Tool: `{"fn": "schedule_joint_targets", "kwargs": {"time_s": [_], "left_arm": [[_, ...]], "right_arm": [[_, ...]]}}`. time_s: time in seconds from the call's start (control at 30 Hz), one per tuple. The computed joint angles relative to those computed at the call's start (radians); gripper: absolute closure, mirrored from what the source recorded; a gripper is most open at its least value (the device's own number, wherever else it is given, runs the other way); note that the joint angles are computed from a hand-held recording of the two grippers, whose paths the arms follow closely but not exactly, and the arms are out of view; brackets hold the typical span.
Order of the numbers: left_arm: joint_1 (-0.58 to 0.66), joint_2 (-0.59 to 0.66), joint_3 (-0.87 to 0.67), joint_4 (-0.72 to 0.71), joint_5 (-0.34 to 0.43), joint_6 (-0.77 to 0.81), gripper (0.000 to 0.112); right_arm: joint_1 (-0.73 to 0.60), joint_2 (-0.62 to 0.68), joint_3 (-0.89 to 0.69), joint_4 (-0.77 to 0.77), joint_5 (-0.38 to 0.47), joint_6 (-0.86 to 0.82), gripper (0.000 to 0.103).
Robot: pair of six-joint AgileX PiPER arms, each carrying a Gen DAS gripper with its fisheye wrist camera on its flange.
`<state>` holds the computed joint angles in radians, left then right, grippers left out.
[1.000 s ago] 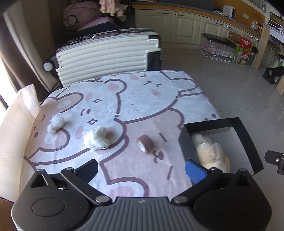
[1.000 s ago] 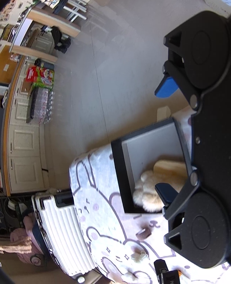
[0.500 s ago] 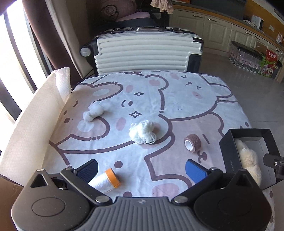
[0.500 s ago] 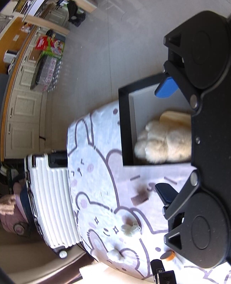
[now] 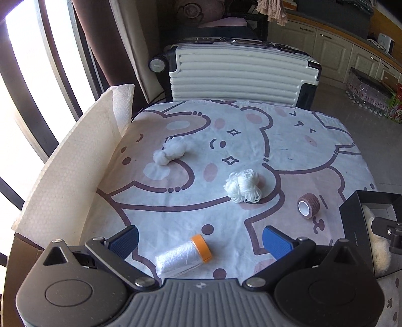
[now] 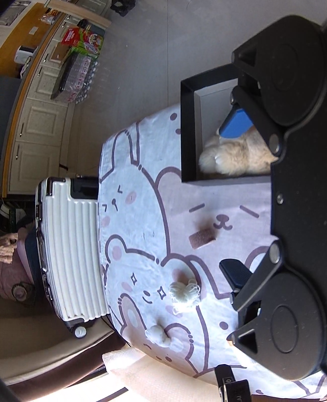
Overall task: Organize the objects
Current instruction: 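Move the left tool to the orange-capped plastic roll while the right tool approaches the brown tape roll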
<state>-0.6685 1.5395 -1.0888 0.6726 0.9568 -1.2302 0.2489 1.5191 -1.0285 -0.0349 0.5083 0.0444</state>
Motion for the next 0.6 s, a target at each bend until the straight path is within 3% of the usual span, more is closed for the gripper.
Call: {"fn": "schedule_joint_targets", "kwargs": {"time_s": [0.6], "left_arm": [[0.031,-0.053,0.059,0.011,-0.037,0.020,0.009]], "right_arm": [[0.074,-0.024,0.022,-0.067,-0.042,0.087,0.000]]}}
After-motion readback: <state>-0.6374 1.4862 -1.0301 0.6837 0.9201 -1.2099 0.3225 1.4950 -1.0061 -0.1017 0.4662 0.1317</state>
